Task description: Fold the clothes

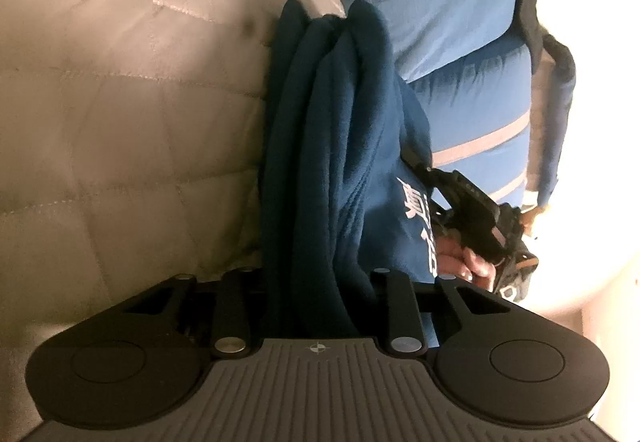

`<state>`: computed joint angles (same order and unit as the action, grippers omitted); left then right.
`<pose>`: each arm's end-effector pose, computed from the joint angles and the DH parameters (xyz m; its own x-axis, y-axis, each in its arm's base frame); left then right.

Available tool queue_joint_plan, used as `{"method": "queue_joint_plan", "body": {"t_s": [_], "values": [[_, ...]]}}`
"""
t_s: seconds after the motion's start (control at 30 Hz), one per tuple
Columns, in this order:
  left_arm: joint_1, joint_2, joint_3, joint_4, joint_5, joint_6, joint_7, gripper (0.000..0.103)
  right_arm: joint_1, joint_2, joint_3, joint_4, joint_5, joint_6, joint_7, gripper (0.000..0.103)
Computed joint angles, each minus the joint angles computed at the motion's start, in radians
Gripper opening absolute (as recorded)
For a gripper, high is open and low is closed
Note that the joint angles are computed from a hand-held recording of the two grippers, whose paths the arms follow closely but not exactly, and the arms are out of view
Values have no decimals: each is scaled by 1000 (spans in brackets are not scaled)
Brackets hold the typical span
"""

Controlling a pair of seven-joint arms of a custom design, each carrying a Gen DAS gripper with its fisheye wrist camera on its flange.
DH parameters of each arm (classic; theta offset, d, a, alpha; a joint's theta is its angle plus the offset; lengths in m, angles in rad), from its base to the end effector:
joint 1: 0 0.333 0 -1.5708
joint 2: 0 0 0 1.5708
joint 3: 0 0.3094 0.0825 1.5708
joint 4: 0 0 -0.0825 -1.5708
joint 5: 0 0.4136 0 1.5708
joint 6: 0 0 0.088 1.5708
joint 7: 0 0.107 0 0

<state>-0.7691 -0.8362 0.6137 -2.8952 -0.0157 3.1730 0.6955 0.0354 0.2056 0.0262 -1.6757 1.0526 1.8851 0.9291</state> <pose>0.3803 -0.0640 0.4605 0.2975 -0.4037 0.8652 -0.6144 -0.7746 -0.1501 0.6577 0.1042 0.5008 0.3905 -0.5307 -0.7522 -0.9152 -0.1354 -0.3796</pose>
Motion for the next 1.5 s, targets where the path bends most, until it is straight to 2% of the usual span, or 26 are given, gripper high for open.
{"method": "queue_joint_plan", "body": {"t_s": [0.17, 0.43, 0.7, 0.83, 0.93, 0.97, 1.0, 1.03, 1.07, 1.1, 1.13, 1.2, 1.37, 1.5], "values": [[89, -13, -122, 22, 7, -68, -24, 26, 2, -64, -4, -37, 40, 19, -40, 21], [203, -86, -257, 46, -2, -165, -10, 26, 11, -132, -27, -48, 91, -5, -76, 20], [357, -160, -363, 75, 6, -282, 6, 25, 38, -163, -27, -27, 127, -13, -75, 19], [443, -178, -406, 119, 32, -331, 7, 26, 67, -152, -11, 25, 163, -2, -64, 19], [525, -155, -431, 169, 68, -381, 18, 34, 94, -112, 13, 104, 194, 12, -48, 20], [592, -122, -476, 194, 104, -423, 0, 41, 92, -97, 34, 131, 203, 21, -44, 21], [658, -92, -521, 219, 144, -465, -19, 51, 126, -92, 37, 143, 164, 85, -42, 31], [724, -62, -569, 245, 189, -509, -45, 56, 153, -88, 52, 151, 110, 165, -35, 67], [793, -36, -631, 269, 240, -572, -89, 64, 182, -80, 65, 161, 51, 243, -22, 85], [833, -19, -671, 282, 287, -613, -120, 66, 211, -77, 72, 161, -41, 309, 10, 101], [847, -9, -688, 284, 324, -632, -135, 66, 229, -82, 78, 148, -104, 347, 2, 102], [827, -10, -683, 274, 356, -643, -141, 66, 251, -114, 84, 92, -171, 407, -34, 102], [776, -45, -682, 250, 388, -686, -145, 71, 262, -199, 70, -26, -247, 385, -89, 102], [747, -87, -678, 248, 401, -727, -137, 71, 270, -268, 61, -110, -314, 394, -144, 102]]}}
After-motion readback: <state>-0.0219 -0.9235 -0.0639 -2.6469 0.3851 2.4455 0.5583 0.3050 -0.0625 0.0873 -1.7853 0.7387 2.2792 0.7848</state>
